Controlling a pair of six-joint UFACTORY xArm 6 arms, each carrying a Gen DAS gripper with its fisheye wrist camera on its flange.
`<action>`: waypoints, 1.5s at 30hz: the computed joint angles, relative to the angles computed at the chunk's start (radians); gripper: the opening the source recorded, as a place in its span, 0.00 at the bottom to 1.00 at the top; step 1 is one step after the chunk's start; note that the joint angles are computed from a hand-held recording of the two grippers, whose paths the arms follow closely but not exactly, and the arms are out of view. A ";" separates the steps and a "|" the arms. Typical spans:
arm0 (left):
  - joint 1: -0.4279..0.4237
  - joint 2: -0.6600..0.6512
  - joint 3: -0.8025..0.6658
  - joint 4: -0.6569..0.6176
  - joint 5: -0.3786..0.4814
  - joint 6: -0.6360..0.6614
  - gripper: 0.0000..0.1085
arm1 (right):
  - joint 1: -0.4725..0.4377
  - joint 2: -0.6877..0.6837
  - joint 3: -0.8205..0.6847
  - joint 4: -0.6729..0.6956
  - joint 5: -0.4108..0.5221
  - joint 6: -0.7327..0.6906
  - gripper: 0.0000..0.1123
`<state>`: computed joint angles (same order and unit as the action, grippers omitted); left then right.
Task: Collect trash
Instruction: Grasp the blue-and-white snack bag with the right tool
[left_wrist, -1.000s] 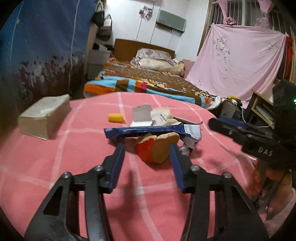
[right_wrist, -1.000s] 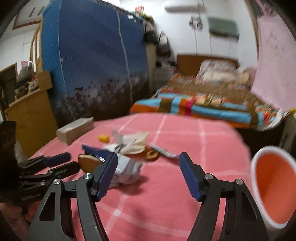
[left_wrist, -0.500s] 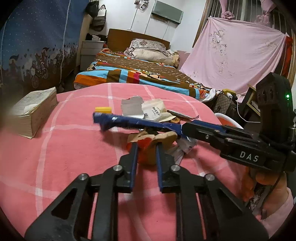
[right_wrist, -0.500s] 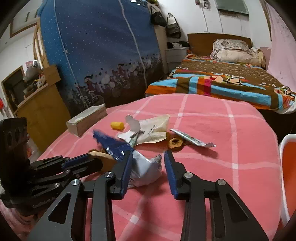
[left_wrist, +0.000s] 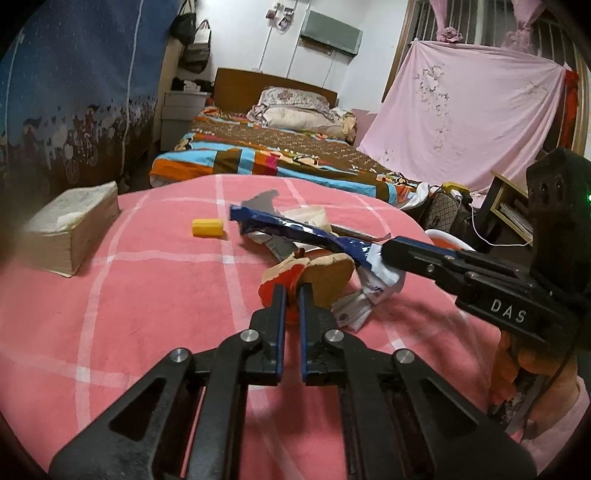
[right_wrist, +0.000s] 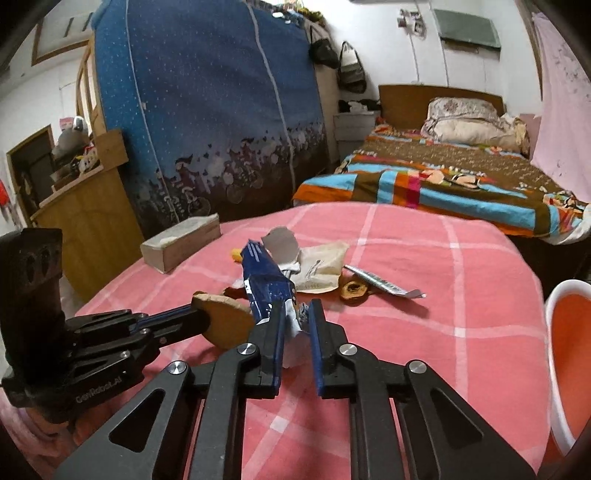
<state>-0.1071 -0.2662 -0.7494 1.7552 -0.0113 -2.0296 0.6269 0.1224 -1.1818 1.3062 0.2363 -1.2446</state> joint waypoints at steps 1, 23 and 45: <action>-0.009 -0.012 0.007 0.018 0.012 -0.015 0.00 | 0.000 -0.011 0.010 0.022 -0.011 -0.018 0.10; -0.048 -0.121 0.121 -0.135 0.086 0.080 0.00 | 0.045 -0.094 0.110 0.154 -0.194 -0.217 0.39; -0.062 -0.228 0.224 -0.155 0.211 0.049 0.00 | 0.037 -0.056 0.117 -0.289 0.066 0.107 0.30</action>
<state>-0.1691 -0.4946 -0.5253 1.6007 0.1996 -1.9806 0.6635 0.0664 -1.0643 1.0176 0.3022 -1.1375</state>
